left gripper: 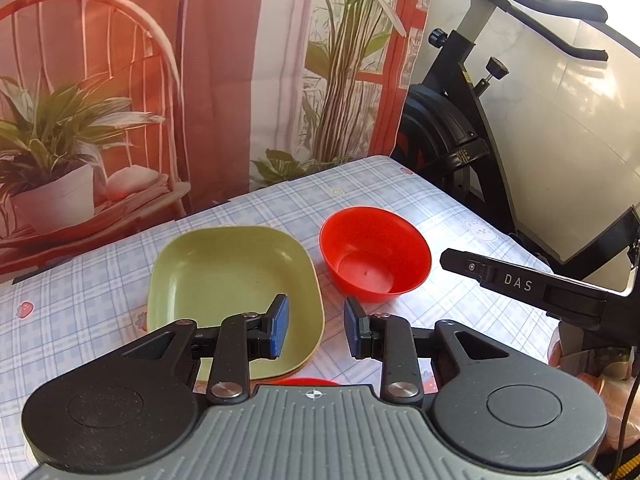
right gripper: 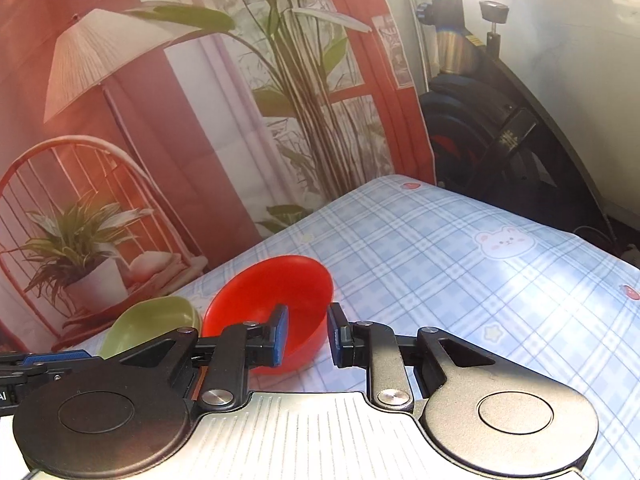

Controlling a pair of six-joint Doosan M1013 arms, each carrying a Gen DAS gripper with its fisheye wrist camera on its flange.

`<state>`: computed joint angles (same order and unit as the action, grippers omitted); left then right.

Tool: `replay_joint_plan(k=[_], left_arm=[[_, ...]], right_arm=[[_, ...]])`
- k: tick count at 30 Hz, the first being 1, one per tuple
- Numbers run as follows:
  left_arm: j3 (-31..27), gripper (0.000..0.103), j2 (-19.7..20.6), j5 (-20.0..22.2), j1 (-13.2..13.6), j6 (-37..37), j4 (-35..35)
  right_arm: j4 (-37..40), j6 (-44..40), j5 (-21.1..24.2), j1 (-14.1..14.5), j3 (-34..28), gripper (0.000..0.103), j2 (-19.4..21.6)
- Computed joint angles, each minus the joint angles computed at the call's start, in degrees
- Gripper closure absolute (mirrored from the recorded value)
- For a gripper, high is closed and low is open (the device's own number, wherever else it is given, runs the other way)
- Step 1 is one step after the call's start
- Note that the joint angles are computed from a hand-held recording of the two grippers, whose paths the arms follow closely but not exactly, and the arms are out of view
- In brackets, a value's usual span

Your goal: Organize plates and bowls

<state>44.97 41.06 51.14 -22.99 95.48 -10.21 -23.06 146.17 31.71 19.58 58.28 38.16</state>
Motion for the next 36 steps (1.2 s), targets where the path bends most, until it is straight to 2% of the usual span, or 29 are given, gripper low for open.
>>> replay_joint_plan(k=[8,15,24,25,27,28,31,36], left_arm=[[-8.5,0.072,5.7,4.6,-1.0,-0.6,0.7],[-11.6,0.072,7.9,6.7,-1.6,-0.2,2.2],[-15.8,0.072,10.7,7.8,-2.4,-0.9,3.8],[-16.0,0.073,10.8,7.8,-2.5,-1.3,4.5],[-16.0,0.082,10.8,7.6,-2.5,-1.9,4.8],[-16.2,0.092,10.9,8.0,-2.4,-1.3,3.7],[-14.1,0.092,9.9,6.5,-2.5,-0.2,4.1],[-11.3,0.092,8.1,5.4,-2.0,-0.1,2.0]], right_arm=[[7.6,-5.6,2.3,-1.3,-3.7,0.082,3.1],[9.0,-5.9,0.3,-1.6,-1.8,0.095,2.5],[9.2,-5.2,-0.2,-1.8,-0.5,0.096,2.0],[9.2,-5.3,-0.2,-1.8,-0.4,0.096,1.9],[10.0,-6.1,-0.7,-1.9,0.0,0.096,1.7],[10.5,-6.3,-0.9,-2.0,0.1,0.096,1.6],[9.9,-5.6,0.1,-1.7,-0.1,0.096,1.5],[9.8,-3.8,-0.8,-1.2,1.4,0.096,0.1]])
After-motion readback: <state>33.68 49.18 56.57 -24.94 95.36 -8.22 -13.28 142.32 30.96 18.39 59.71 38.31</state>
